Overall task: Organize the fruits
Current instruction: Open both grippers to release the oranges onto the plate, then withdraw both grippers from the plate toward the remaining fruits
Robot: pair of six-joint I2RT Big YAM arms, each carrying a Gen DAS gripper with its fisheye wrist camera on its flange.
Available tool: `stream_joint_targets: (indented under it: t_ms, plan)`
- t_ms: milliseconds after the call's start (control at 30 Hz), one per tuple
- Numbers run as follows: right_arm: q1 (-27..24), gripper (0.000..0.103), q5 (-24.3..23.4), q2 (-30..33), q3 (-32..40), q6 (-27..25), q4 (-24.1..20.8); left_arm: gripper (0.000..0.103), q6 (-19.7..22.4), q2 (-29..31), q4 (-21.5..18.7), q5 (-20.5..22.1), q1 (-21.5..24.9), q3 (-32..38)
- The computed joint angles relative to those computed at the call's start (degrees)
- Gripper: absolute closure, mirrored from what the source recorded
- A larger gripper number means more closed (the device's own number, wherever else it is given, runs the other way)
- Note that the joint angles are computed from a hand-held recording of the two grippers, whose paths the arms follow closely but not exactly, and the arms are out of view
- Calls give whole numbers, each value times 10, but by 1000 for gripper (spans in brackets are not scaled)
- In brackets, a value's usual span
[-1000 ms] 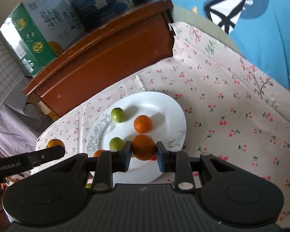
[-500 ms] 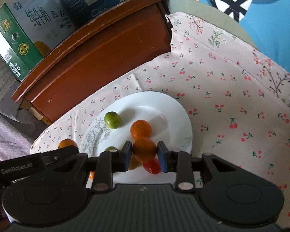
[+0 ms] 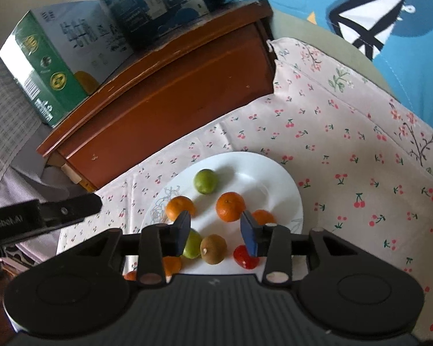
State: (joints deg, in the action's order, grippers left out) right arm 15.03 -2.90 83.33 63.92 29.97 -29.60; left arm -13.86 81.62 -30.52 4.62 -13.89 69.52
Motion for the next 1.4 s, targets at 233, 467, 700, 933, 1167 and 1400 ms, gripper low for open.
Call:
stream_joint_targets:
  t_ms: [233,467,700,933,1167,1400]
  plan:
    - [13,60,-6,-19,-10,-25,-5,55,-14,-34,-5,-8,9,-32]
    - [25,60,-12,-34,-20,-26,-14,54,-41,-65,-7,-14,17,-65]
    - [37,60,-8,-55,-36,-23,-16,54,-52,-90,-8,-21,14,-99]
    - [53,60,-2,-80,-61,-14,-22,54,-58,-112,-13,-25,11,-129]
    - [70,60,10,-100,-85,10,-34,54,-58,-123,-19,-34,10,-155]
    - [84,59,21,-116,-105,45,-47,54,-21,-118,-18,-56,-3,-177]
